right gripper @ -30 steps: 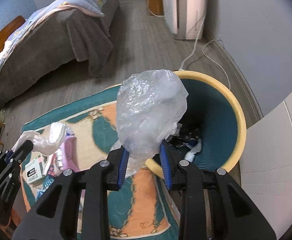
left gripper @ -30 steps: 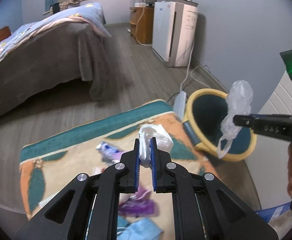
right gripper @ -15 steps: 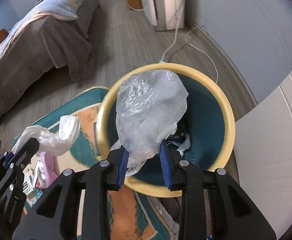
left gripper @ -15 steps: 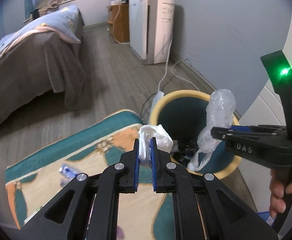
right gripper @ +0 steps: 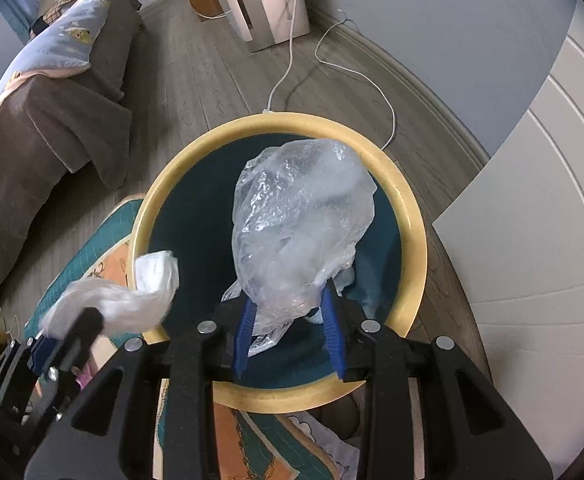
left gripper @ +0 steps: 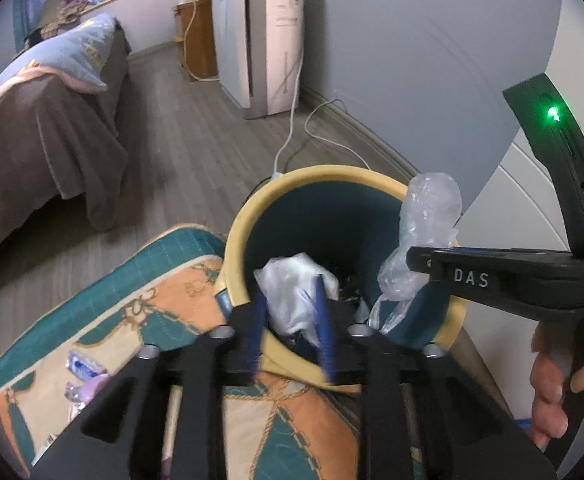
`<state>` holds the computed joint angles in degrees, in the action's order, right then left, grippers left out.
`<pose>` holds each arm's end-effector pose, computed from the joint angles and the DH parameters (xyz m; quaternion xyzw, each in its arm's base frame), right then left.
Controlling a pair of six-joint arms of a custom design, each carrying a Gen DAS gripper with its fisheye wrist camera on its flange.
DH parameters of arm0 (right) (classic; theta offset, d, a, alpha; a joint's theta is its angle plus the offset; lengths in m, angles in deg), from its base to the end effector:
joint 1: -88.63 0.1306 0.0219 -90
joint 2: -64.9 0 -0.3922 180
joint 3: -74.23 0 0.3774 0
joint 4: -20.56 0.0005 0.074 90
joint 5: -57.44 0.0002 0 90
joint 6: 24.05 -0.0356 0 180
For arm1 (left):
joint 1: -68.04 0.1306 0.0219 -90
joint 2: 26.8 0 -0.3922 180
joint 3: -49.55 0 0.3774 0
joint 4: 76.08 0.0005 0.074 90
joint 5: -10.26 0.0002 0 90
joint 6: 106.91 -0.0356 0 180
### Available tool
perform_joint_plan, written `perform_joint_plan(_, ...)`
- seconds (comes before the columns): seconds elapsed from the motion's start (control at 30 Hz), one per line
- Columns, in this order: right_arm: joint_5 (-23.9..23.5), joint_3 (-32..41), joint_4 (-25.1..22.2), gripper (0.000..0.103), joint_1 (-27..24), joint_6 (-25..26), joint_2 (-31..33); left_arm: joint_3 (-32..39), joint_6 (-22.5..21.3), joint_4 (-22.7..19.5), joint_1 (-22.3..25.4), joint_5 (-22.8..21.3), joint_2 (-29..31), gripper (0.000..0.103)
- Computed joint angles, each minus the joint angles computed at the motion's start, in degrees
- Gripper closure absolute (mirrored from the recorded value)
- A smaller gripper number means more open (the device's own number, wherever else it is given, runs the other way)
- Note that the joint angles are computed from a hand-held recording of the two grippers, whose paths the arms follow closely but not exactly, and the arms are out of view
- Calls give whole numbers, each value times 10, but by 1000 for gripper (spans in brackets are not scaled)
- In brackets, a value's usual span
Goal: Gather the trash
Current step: 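Carry both items into the wastebasket and open both tools, then move both open tools back over the trash on the mat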
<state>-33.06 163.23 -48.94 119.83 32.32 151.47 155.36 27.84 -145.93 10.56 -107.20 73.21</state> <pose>0.3577 0.2164 0.4371 0.0199 0.9798 0.1102 0.1655 0.2884 -0.4228 0.4599 0.0520 0.9467 -0.0246 0.3170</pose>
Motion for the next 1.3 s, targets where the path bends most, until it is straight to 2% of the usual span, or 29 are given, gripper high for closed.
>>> perform_joint_plan(0.03, 1, 1, 0, 69, 1, -2, 0, -3, -5, 5, 0, -4, -2, 54)
perform_joint_plan(0.17, 1, 5, 2, 64, 7, -3, 4, -5, 0, 1, -2, -11, -4, 48)
perform_joint_plan(0.23, 5, 10, -1, 58, 12, 2, 7, -13, 10, 1, -3, -15, -11, 44)
perform_joint_plan(0.33, 8, 15, -1, 45, 15, 9, 8, -28, 26, -1, -4, -21, -23, 36)
perform_joint_plan(0.4, 18, 20, 2, 27, 21, 10, 4, -34, 37, -7, -3, -26, -29, 29)
perform_joint_plan(0.47, 26, 22, 10, 16, 27, 12, -1, -45, 53, -18, -3, -37, -39, 19)
perform_joint_plan(0.57, 41, 28, 16, 7, 40, 13, -6, -61, 80, -35, -4, -49, -56, 16)
perform_joint_plan(0.77, 54, 48, 4, 6, 60, 8, -2, -92, 114, -62, -11, -68, -102, 15)
perform_joint_plan(0.93, 82, 72, -8, 6, 91, 11, 1, -105, 148, -105, -17, -89, -136, 15)
perform_joint_plan(1.13, 127, 105, -27, 6, 142, 18, 6, -118, 207, -175, -35, -119, -185, 14)
perform_joint_plan(1.3, 160, 129, -40, 6, 192, 25, 10, -124, 282, -265, -72, -148, -220, 13)
